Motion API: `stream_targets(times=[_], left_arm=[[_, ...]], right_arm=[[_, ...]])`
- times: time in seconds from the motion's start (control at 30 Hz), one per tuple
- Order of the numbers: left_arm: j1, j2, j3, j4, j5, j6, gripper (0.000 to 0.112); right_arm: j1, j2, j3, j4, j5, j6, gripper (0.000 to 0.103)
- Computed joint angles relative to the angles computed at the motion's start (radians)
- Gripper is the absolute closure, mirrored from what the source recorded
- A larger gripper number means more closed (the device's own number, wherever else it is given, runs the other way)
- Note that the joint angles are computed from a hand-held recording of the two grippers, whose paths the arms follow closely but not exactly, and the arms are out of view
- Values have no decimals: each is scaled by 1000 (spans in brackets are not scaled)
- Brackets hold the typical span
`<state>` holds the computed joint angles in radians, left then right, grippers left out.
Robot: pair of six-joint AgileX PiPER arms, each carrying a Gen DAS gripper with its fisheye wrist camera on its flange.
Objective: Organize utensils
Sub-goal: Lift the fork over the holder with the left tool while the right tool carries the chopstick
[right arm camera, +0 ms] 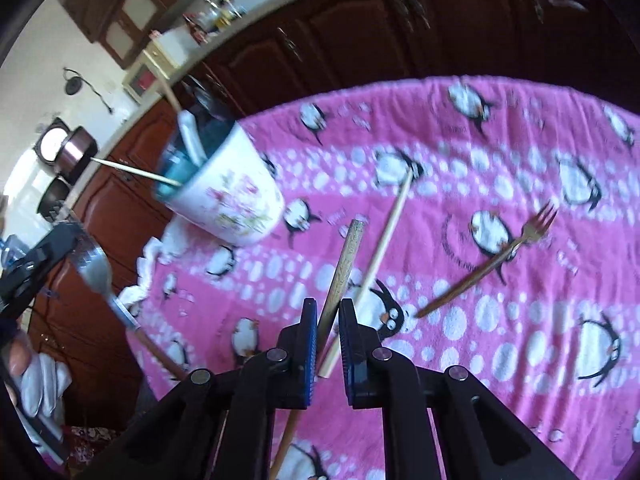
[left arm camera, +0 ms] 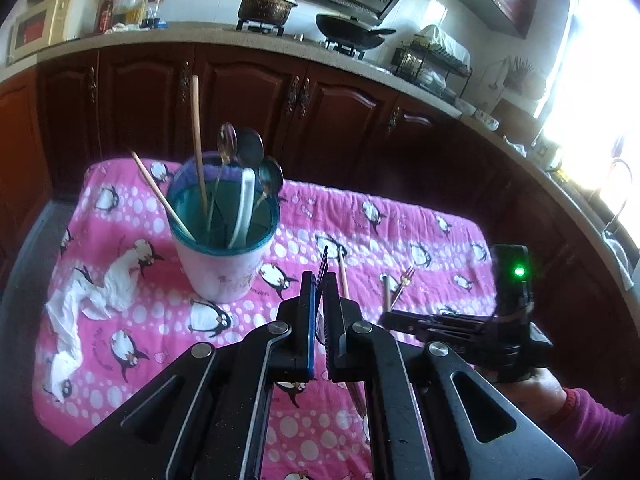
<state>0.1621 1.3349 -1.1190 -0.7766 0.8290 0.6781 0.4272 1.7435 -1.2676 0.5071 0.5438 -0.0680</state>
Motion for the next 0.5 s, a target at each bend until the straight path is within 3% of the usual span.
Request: stream_targets(times=[0.3, 0.5], left_arm=[[125, 1, -147, -9, 75, -6, 110], [178, 37, -244, 0, 69, -39, 110]], right_arm=[[-2, -125, -44, 21, 12, -47, 97], [6, -127, -135, 10, 31, -36, 97]])
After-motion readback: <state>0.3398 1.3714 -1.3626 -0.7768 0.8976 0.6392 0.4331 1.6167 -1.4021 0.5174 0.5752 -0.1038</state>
